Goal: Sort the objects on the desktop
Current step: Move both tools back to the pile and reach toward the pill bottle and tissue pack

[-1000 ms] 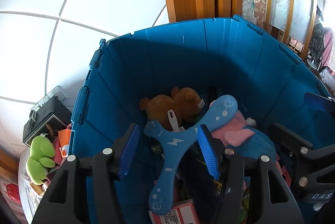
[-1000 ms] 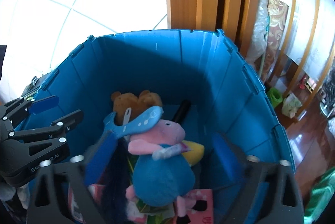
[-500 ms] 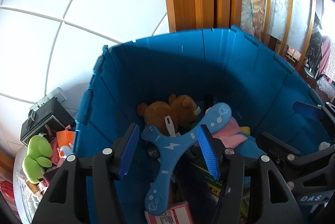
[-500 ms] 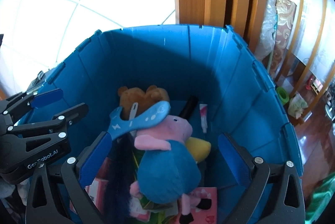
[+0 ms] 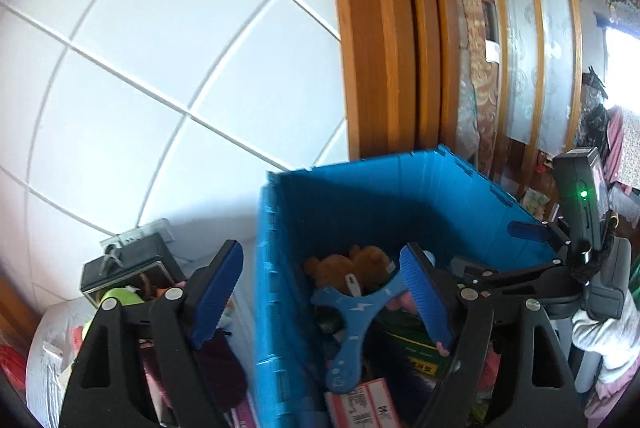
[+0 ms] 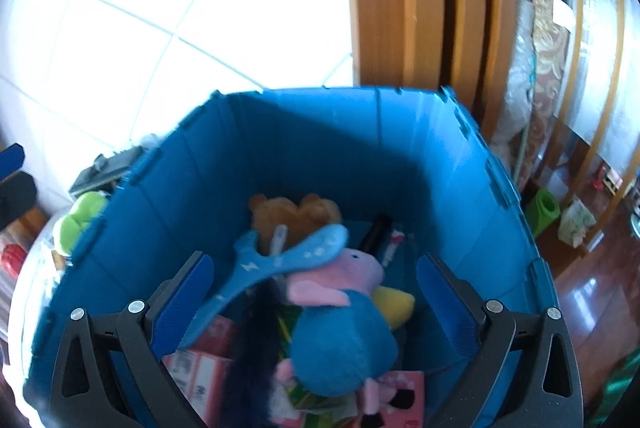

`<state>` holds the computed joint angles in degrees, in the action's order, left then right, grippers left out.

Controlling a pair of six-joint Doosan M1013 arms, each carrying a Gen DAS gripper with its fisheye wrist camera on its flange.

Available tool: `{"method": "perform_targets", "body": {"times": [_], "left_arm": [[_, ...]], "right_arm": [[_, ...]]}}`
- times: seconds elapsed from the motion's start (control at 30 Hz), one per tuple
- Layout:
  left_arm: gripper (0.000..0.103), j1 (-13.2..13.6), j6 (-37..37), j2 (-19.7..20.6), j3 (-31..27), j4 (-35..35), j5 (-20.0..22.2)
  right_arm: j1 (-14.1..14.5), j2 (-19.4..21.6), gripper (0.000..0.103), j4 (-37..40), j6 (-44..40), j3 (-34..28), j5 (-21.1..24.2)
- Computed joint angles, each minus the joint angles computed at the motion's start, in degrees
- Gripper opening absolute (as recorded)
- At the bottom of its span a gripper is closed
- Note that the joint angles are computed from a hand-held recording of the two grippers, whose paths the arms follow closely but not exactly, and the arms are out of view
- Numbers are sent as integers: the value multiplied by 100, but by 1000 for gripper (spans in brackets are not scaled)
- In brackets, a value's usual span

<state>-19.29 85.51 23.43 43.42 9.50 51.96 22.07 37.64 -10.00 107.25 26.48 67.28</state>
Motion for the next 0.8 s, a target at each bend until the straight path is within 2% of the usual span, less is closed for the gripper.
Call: {"method": "perform_targets", "body": {"times": [0.13,0.23,0.27,0.37,0.53,0.7,0.8], "left_arm": [[82,229,-453,-466,639,409,-418],[84,415,-986,-836,1201,952,-702],[89,483,-1136,-944,1374,1088,-759],[90,728,-1540,-1256,1884,1421,-914],[90,1258,-1814,-1663,2599,1451,-1057],[90,1880,-1811,-1901,3141,1193,-973],[90,2285,-1721,-1923,3312,986,-808]], "right_arm": [[196,-8,103,45,-153,-198,-96],[387,-104,103,151,-292,-155,-402],[468,-129,103,150,-304,-141,-504],[688,-220,103,317,-378,-16,-831],[1113,-271,103,405,-416,175,-1255],[1504,46,103,496,-436,-168,-1178],[1691,382,103,495,-406,-620,-892]]}}
